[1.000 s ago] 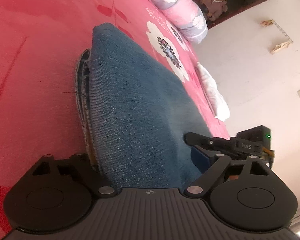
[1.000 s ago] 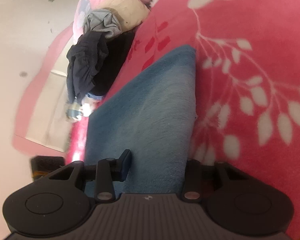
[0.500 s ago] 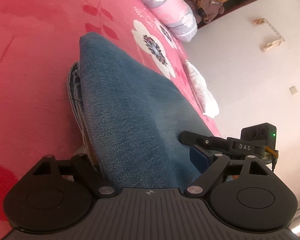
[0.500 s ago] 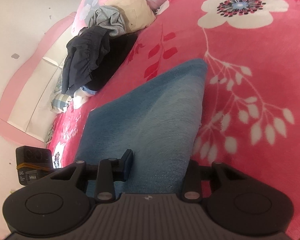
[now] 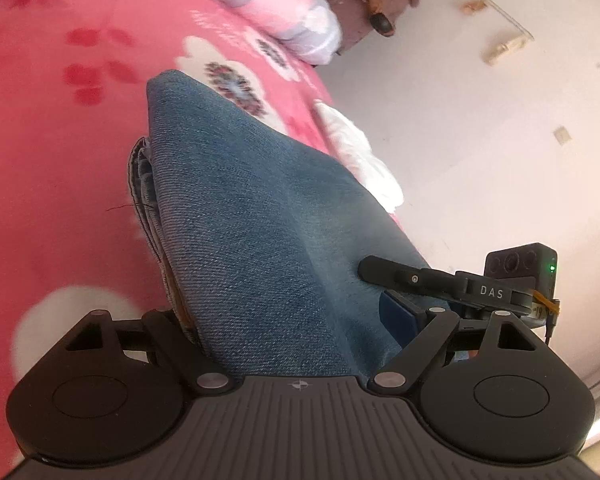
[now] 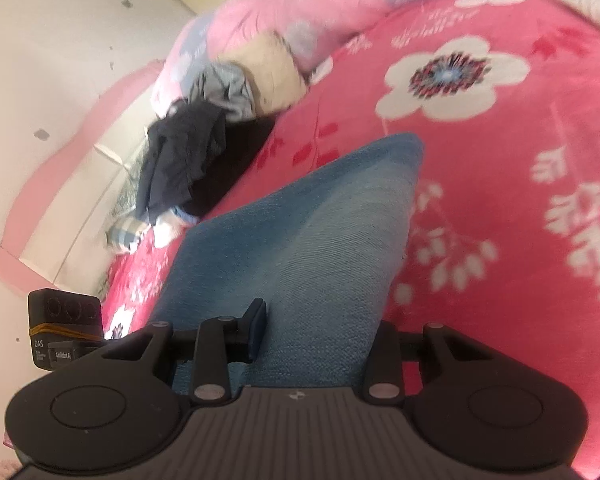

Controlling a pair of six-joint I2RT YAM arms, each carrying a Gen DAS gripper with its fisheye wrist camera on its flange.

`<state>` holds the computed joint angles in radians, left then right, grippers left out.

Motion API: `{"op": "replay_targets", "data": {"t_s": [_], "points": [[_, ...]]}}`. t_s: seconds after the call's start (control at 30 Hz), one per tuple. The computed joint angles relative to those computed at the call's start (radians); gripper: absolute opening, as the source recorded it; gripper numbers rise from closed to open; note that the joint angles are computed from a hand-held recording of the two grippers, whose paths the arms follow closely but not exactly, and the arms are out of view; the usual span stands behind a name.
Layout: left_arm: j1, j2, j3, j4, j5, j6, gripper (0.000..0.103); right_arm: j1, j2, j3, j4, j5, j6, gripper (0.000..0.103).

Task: Fold clothes
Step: 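Grasp the folded jeans edge with the left gripper while the right gripper grasps beside it, then lift the folded jeans with both grippers and carry them toward the white cloth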

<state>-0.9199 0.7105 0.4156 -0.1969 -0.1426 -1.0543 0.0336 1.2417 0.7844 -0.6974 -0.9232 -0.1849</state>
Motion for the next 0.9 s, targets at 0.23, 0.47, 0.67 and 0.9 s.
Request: {"op": "replay_targets", "data": {"t_s": [0.23, 0.47, 0.67, 0.9], "points": [[-0.04, 0.345, 0.236, 0.134, -0.011, 0.074, 0.086, -0.319, 0.068, 0.149, -0.308, -0.14, -0.359, 0.038], [-0.03, 0.632, 0.495, 0.151, 0.039, 0.154, 0.086, -0.593, 0.229, 0.281, -0.547, -0.235, -0.664, 0.038], [-0.029, 0.782, 0.621, 0.167, 0.087, 0.198, 0.086, -0.71, 0.34, 0.364, -0.612, -0.261, -0.735, 0.038], [-0.029, 1.034, 0.801, 0.21, 0.187, 0.212, 0.086, -0.818, 0.539, 0.496, -0.672, -0.23, -0.838, 0.038]]}}
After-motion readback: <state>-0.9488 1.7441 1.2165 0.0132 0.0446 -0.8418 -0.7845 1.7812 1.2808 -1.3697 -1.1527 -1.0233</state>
